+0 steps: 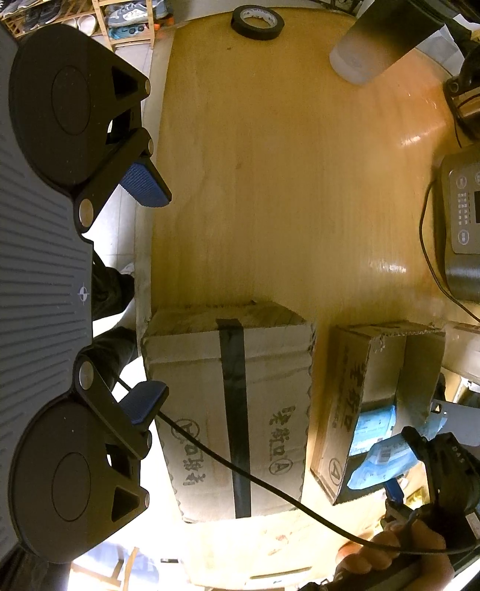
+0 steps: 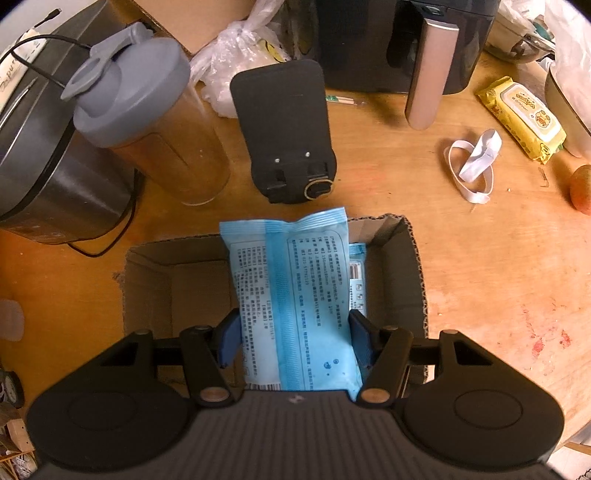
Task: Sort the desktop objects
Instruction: 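Lower the smaller blue packet into the box beside the other packet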
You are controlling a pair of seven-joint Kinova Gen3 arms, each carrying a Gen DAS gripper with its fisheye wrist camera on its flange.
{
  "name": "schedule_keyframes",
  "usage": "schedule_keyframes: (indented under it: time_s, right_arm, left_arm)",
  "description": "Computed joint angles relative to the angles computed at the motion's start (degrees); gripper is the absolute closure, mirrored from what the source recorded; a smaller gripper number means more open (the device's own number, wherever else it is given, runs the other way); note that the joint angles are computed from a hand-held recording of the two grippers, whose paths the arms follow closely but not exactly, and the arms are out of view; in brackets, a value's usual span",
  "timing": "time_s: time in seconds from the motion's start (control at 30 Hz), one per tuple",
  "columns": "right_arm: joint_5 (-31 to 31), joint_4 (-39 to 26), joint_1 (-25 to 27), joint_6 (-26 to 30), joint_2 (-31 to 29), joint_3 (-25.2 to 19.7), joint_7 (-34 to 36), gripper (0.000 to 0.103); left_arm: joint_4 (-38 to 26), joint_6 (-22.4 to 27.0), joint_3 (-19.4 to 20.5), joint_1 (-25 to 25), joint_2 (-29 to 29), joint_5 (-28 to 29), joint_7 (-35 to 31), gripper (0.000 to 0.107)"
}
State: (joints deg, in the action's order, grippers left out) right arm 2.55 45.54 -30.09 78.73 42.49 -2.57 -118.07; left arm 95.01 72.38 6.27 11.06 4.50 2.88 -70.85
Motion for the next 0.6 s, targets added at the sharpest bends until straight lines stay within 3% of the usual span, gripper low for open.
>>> schedule_keyframes:
  time_s: [0.6]
  right_arm:
    - [-0.2, -5.8, -2.8, 2.4, 3.4, 0.1, -1.7, 0.044]
  left_arm:
    - [0.9, -0.5, -1.0, -2.0, -0.1, 1.0, -3.2, 0.004]
